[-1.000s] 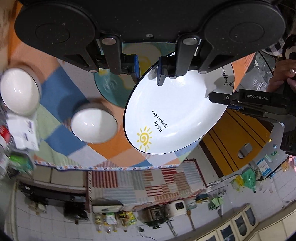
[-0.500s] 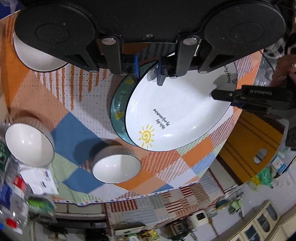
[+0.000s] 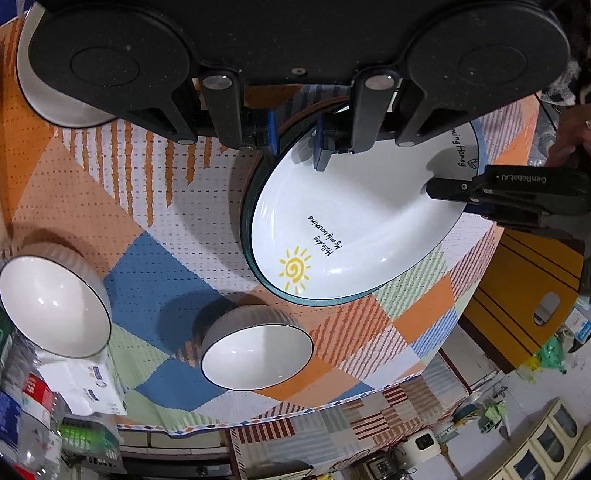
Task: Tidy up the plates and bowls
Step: 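Carry the sun-print plate and lower it onto the plate stack, then move the left tool to a white bowl and grip its rim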
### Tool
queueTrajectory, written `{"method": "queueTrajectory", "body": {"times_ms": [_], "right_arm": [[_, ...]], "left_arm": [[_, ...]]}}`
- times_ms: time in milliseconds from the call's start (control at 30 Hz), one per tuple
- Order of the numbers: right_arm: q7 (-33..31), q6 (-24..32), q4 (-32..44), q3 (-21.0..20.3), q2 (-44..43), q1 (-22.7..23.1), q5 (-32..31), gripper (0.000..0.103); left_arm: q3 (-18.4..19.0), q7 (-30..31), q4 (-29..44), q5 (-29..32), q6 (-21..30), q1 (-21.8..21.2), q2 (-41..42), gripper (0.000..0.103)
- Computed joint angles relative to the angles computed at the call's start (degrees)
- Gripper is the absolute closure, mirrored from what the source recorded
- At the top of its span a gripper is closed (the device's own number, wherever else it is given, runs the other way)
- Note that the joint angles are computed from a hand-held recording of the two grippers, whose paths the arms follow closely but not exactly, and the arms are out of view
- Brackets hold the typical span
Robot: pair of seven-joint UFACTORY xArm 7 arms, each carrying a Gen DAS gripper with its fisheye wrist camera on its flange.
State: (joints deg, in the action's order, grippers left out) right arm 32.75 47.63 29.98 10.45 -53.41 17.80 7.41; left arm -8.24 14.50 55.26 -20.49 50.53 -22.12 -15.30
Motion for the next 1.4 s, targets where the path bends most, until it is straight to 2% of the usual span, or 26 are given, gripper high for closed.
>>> {"method": "queueTrajectory", "body": {"times_ms": [100, 200, 300, 500, 600, 767, 867, 1000, 1167, 1400], "right_arm": [[-0.4, 2.6, 2.3, 2.1, 2.3, -0.9, -2.9, 0.079], [-0.6, 5.7, 4.4, 3.8, 4.1, -1.5, -5.5, 0.079], [-0.1, 6.0, 4.5, 3.9, 4.3, -1.8, -6.7, 0.079], [0.2, 7.8, 6.5, 7.5, 6.6, -2.7, -12.7, 0.077], [1.6, 6.3, 5.0, 8.3, 5.5, -2.6, -14.3, 0.077], [4.9, 5.5, 4.0, 9.9, 1.0, -1.9, -15.7, 0.077], [5.1, 7.4, 4.7, 10.6, -2.3, -0.8, -16.0, 0.076], [4.7, 9.7, 5.9, 11.6, -5.8, -0.2, -16.2, 0.067], [5.2, 11.9, 6.5, 12.2, -9.9, 0.4, -14.6, 0.065], [5.5, 16.4, 9.4, 13.7, -13.2, -0.1, -13.1, 0.053]], "left_arm": [[-1.1, -2.2, 0.8, 2.8, 1.3, 0.2, 0.9, 0.072], [-1.4, -2.4, -0.2, 3.7, 0.2, -0.1, 0.3, 0.073], [-1.7, -3.7, 0.0, 5.1, 0.3, -0.2, 0.4, 0.073], [-2.0, -6.1, 0.1, 6.8, 0.1, -0.3, 0.3, 0.073], [-2.0, -8.3, -0.5, 6.9, -0.6, -0.1, -0.5, 0.074], [-2.4, -12.1, -2.7, 8.6, -1.9, 0.0, -4.7, 0.074], [-2.5, -14.3, -3.9, 9.0, -1.3, -0.2, -7.9, 0.072], [-3.0, -16.5, -4.8, 9.5, 1.0, -0.9, -12.0, 0.069], [-3.8, -18.2, -5.2, 10.4, 3.9, -1.9, -16.6, 0.064], [-4.8, -19.2, -4.6, 11.1, 7.3, -2.9, -22.6, 0.055]]}}
